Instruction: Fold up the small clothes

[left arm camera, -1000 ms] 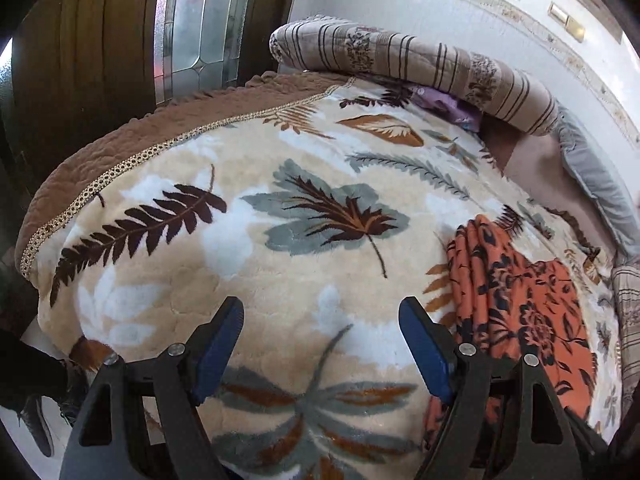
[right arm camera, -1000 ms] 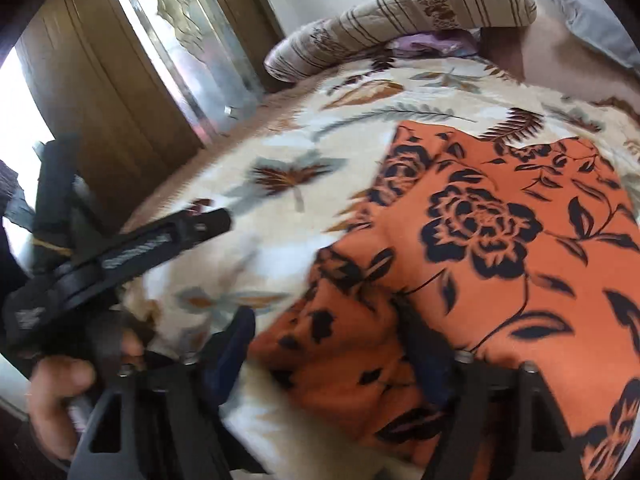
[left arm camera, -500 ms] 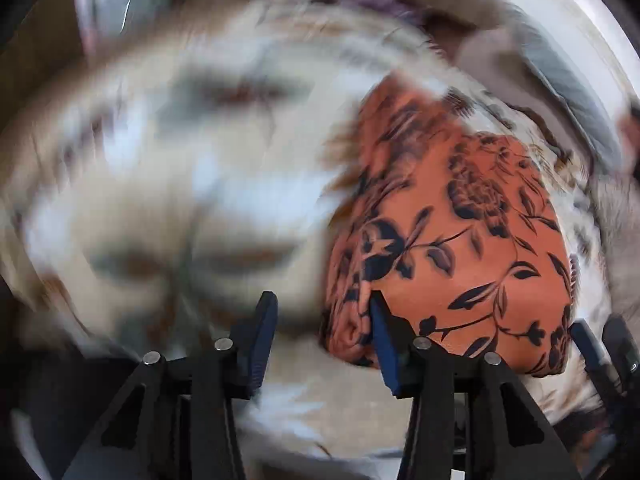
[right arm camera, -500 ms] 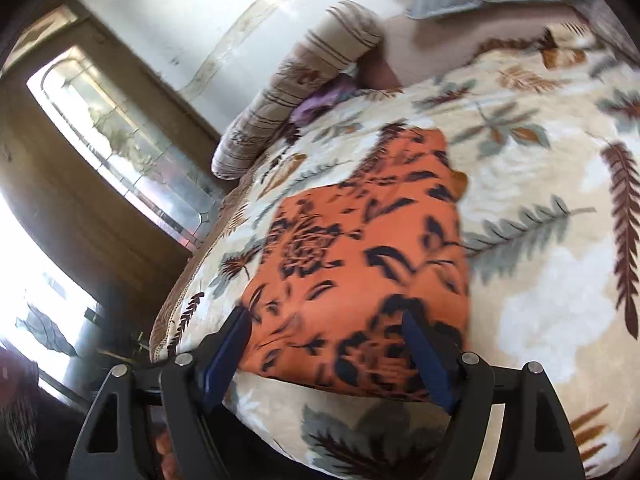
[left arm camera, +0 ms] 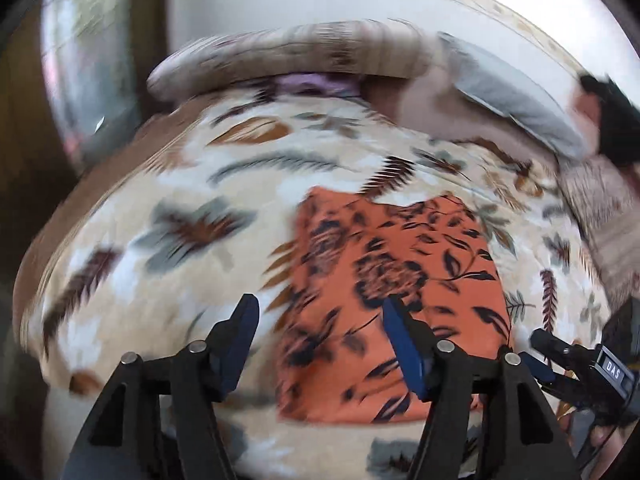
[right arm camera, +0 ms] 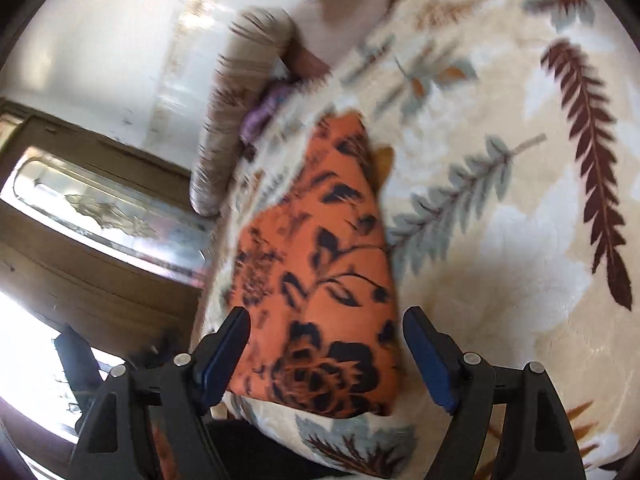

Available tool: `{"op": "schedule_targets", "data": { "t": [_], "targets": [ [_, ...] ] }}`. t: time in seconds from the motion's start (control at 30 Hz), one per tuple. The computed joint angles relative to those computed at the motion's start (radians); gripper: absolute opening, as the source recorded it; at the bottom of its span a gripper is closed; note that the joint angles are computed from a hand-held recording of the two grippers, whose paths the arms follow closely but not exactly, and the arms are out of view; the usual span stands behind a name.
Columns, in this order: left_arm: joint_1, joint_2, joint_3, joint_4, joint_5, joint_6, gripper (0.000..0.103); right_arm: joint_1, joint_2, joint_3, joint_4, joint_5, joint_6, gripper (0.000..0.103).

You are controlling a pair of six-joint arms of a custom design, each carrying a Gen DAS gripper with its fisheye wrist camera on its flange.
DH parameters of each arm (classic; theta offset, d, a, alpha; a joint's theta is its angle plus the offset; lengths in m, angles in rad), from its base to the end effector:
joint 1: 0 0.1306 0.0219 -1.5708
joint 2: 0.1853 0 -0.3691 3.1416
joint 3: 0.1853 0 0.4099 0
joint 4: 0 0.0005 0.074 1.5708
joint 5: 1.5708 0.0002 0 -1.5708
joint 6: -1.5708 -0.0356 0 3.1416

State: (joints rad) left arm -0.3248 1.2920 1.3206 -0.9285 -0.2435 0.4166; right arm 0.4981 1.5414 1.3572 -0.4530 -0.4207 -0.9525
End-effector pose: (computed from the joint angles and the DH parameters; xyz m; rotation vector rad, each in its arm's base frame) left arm 0.4428 -0.1406 0.4247 -0.2152 2.4250 -0.0298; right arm 0.4920 0.2835 0.3566 0.2931 2.4303 1.2025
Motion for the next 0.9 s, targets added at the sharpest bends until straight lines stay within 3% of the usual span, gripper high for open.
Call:
{"op": "schedule_targets", "data": {
  "t": [0.1, 0.2, 0.23, 0.27, 0.3, 0.4, 0.5, 0.6, 0.73, 0.87, 0.9],
  "targets": [
    [-0.005, 0.092, 0.041, 0.019, -0.003, -0.055, 0.066, -0.030, 0.070, 0.066, -0.035, -0.140, 0.002, 0.082],
    [0.025, 0.190, 0.061, -0.077, 0.036, -0.016, 0.066, -0.043, 0.136, 0.118, -0.048, -0.234, -0.007, 0.082],
    [0.044, 0.180, 0.028, -0.044, 0.073, 0.007, 0.068, -0.044, 0.166, 0.134, -0.049, -0.283, -0.028, 0.080],
    [0.063, 0.157, -0.011, 0.006, 0.114, 0.030, 0.069, -0.043, 0.182, 0.142, -0.049, -0.307, -0.038, 0.073],
    [0.076, 0.151, -0.022, 0.016, 0.143, 0.042, 0.069, -0.037, 0.192, 0.160, -0.082, -0.306, 0.003, 0.047],
    [0.092, 0.142, -0.042, 0.047, 0.169, 0.034, 0.072, -0.013, 0.169, 0.178, -0.151, -0.211, 0.082, 0.038],
    [0.086, 0.138, -0.063, 0.082, 0.149, 0.020, 0.075, 0.018, 0.200, 0.235, -0.296, -0.086, 0.232, 0.040],
    [0.095, 0.122, -0.082, 0.098, 0.173, 0.022, 0.076, -0.009, 0.185, 0.211, -0.240, -0.165, 0.154, 0.055],
    [0.094, 0.116, -0.091, 0.114, 0.173, 0.021, 0.076, -0.048, 0.151, 0.173, -0.098, -0.176, 0.058, 0.075],
    [0.098, 0.111, -0.099, 0.120, 0.184, 0.018, 0.076, -0.071, 0.266, 0.283, -0.124, -0.250, 0.024, 0.074],
    [0.100, 0.111, -0.099, 0.121, 0.186, 0.017, 0.076, -0.064, 0.298, 0.333, -0.193, -0.237, 0.071, 0.051]
  ]
}}
